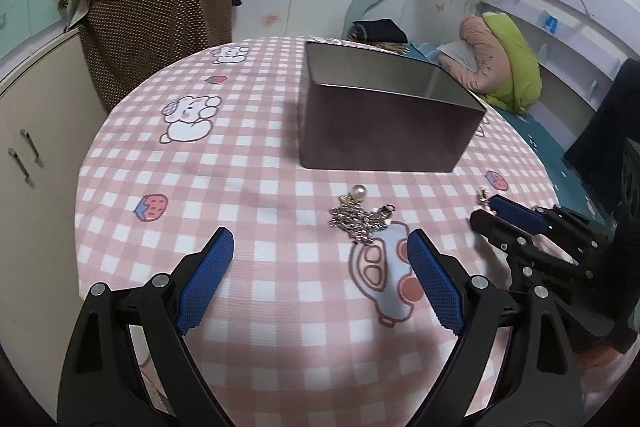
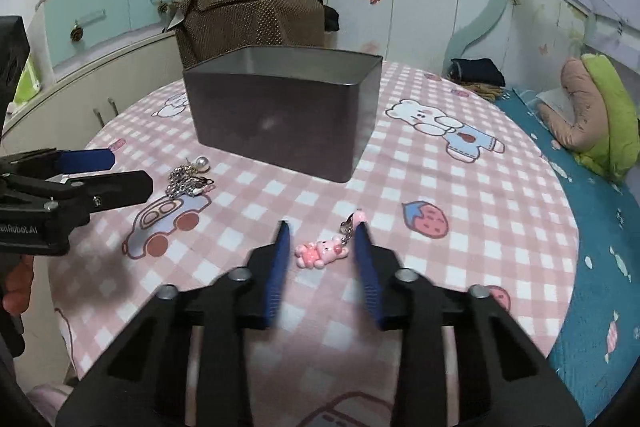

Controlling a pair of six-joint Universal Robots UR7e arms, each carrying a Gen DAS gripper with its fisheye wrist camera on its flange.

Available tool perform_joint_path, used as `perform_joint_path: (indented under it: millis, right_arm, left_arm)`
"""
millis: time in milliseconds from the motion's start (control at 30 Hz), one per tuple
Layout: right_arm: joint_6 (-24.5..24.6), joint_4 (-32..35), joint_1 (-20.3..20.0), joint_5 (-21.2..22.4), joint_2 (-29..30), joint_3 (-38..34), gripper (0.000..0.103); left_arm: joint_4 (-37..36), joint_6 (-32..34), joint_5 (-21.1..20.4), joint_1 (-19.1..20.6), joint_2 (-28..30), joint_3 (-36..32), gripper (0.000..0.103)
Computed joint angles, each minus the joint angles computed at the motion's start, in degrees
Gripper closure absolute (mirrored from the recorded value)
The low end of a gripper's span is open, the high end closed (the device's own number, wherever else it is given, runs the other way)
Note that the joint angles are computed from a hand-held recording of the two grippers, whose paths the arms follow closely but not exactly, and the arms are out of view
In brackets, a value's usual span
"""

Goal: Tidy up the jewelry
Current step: 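Close the right tool on the pink bear charm, then close the left tool on the silver chain with a pearl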

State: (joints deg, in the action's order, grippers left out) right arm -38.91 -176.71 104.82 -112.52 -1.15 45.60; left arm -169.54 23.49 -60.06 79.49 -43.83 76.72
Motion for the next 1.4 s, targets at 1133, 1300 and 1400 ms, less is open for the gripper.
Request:
perform_joint_path:
  millis: [1133,1300,1400]
  right_arm:
    - [2.7,-5.2,-0.7,1.0,-2.5,1.6,0.077]
    - [3.4,-3.6,-0.9,0.6,-2.1,0.4,0.077]
    - [4.0,-2.7,-1.1,0.9,-2.0,-0.2,0.077]
  left_arm:
    - [10.7,-4.4,-6.5,1.1,4.4,-11.2,0.049]
    - [15.9,-5.1,-5.7,1.3,6.2,-15.1,0.067]
    - [16.1,-4.0,-4.8,1.1,6.2,-15.0,0.076]
